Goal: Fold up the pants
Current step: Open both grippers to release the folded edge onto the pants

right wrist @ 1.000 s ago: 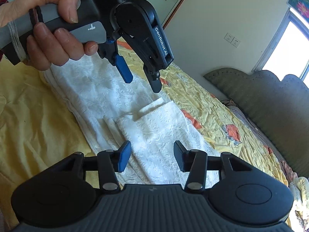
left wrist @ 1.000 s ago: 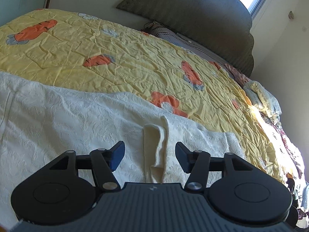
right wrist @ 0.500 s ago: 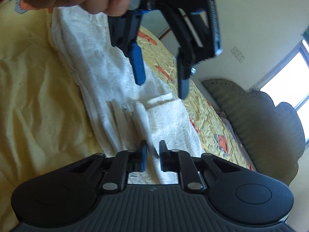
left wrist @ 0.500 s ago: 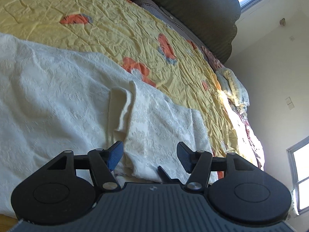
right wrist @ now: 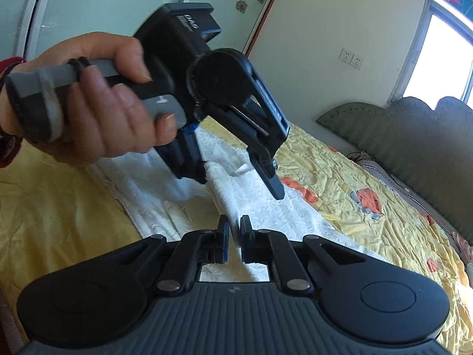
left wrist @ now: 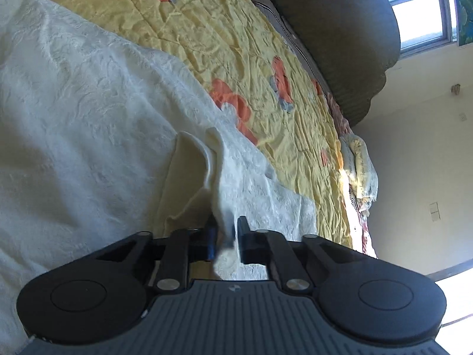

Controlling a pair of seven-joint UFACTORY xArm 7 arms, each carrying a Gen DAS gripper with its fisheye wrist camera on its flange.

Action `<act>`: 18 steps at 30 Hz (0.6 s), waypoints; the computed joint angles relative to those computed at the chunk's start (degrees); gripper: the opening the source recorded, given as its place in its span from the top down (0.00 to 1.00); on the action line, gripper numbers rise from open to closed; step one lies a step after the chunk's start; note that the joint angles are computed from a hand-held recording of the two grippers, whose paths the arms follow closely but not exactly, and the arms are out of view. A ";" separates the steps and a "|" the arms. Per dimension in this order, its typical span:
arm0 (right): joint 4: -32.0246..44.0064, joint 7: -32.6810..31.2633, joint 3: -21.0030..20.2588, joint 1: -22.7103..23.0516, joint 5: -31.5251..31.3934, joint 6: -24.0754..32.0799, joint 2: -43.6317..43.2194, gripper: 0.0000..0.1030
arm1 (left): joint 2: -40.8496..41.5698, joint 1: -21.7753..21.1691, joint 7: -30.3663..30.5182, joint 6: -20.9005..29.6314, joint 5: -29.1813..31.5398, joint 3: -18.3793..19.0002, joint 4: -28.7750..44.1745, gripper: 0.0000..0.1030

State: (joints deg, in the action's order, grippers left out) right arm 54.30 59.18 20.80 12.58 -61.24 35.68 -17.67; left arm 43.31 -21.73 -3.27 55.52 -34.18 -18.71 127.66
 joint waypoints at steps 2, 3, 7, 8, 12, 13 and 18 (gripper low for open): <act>0.07 -0.11 -0.29 0.11 0.14 -1.07 1.01 0.93 | -4.41 0.99 3.50 -5.57 -1.16 -0.18 -7.48 0.97; 0.03 -0.37 -0.56 0.28 0.52 -1.60 1.51 0.93 | -6.35 0.93 4.73 -8.24 -0.85 0.22 -10.44 0.97; -0.38 -2.92 -1.92 1.20 3.46 -2.68 3.01 0.92 | -11.04 0.01 7.78 -16.39 2.77 1.76 -17.71 0.98; -0.45 -2.85 -2.10 1.22 3.78 -2.93 3.11 0.92 | -10.77 -0.39 6.87 -15.22 4.39 2.35 -17.24 0.98; -1.02 -2.90 -2.77 1.12 4.78 -3.83 2.46 0.91 | -11.36 0.46 6.39 -15.48 4.98 1.99 -17.45 0.97; -1.04 -6.44 -3.55 1.81 7.51 -3.78 1.89 0.88 | -11.79 0.17 6.70 -16.37 6.05 2.39 -17.40 0.92; -6.97 -11.93 -10.20 2.16 20.31 -22.07 -3.94 0.72 | -11.23 -0.55 7.91 -18.98 9.82 2.25 -13.29 0.78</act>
